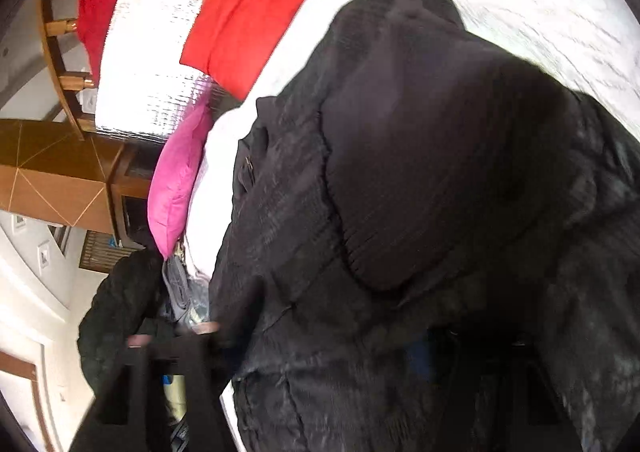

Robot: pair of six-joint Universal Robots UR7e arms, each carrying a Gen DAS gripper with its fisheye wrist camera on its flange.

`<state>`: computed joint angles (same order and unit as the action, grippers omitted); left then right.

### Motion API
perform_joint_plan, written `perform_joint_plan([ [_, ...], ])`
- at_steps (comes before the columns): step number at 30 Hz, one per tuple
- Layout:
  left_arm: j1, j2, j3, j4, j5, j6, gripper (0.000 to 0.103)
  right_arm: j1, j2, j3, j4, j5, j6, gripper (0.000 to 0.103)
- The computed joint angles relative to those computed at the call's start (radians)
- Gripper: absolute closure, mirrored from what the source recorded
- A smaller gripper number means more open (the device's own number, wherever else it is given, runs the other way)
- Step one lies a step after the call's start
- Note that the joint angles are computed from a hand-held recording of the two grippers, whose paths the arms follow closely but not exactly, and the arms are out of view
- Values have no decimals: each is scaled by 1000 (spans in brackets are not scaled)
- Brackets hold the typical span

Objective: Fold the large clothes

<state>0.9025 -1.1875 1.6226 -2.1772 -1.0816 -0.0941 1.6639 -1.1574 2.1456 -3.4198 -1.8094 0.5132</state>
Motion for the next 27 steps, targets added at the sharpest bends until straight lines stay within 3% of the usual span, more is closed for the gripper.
perform_joint_plan([
  [4,4,-9,-6,14,-19,3,66,57,-2,-20,-9,-96,-77,84],
  [8,1,-27,-12,47,-37,-31,67,111,-28,-18,-59,-160,-166,85],
  [11,2,-42,-17,93,-37,-84,66,93,-48,-8,44,-181,-114,85],
  [13,11,-61,-21,129,-56,-143,58,57,-71,-4,132,-124,-61,81],
  [14,16,-70,-20,138,-69,-164,48,39,-87,7,141,-78,-38,81],
  [15,24,-80,-20,150,-94,-191,39,26,-106,17,152,-43,-24,78],
  [17,44,-91,-26,171,-154,-240,35,30,-123,20,155,-27,-31,66],
  [18,52,-98,-22,171,-181,-253,32,34,-134,30,144,-29,-38,40],
  [19,66,-98,-23,168,-216,-272,30,38,-141,39,120,-27,-41,19],
  [21,87,-87,-28,161,-253,-317,27,32,-143,61,60,1,-32,19],
  [27,152,-43,-29,17,-365,-437,27,21,-137,60,80,-15,-19,20],
])
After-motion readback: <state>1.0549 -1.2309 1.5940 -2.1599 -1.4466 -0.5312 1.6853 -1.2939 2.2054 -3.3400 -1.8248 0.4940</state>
